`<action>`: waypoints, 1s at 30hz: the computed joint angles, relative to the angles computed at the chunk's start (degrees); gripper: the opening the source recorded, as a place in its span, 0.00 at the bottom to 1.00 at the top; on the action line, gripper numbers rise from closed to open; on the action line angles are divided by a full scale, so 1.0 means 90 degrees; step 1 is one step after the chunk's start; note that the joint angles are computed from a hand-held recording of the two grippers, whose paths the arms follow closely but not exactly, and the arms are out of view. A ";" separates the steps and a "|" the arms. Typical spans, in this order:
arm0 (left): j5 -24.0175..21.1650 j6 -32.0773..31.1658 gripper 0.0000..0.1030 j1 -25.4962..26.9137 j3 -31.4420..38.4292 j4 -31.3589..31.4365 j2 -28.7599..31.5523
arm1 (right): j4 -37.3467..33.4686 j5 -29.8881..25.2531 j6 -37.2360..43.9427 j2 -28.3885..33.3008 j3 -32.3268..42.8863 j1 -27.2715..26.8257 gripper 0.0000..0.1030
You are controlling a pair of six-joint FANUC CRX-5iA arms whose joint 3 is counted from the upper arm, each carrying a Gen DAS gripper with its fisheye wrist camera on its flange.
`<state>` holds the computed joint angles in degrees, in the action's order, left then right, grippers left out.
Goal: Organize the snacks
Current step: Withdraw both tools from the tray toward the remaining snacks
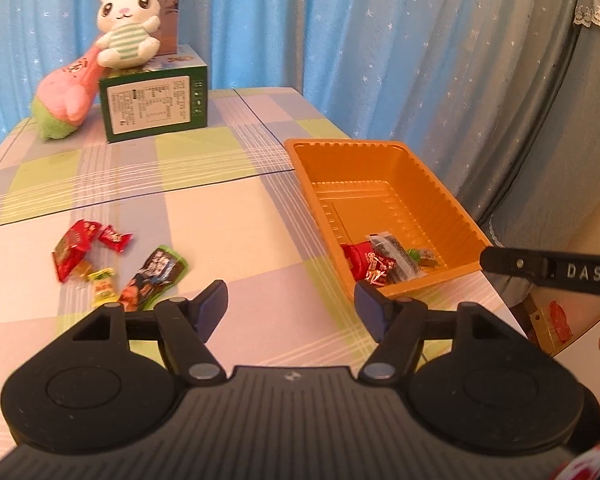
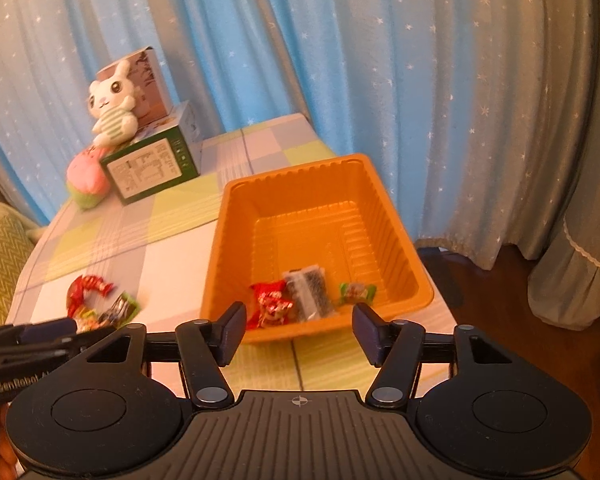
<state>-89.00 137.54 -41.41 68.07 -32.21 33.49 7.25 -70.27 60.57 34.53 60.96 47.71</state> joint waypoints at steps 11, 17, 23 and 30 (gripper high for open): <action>-0.0287 0.0481 0.71 -0.0376 -0.0718 -0.0555 -0.0612 | 0.0122 0.0044 0.0003 -0.0488 -0.0649 0.0405 0.68; -0.0373 0.0710 0.71 -0.0509 -0.1114 -0.0809 -0.0912 | 0.0112 -0.0029 0.0104 -0.0434 -0.0531 0.0549 0.69; -0.0357 0.0941 0.71 -0.0578 -0.1507 -0.0919 -0.1201 | 0.0047 -0.0130 0.0262 -0.0339 -0.0352 0.0671 0.69; -0.0406 0.1110 0.71 -0.0611 -0.1863 -0.0892 -0.1478 | -0.0017 -0.0209 0.0376 -0.0219 -0.0174 0.0793 0.69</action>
<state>-92.65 147.53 -46.91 51.30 -40.24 20.19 7.09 -72.15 63.95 32.55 59.40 54.85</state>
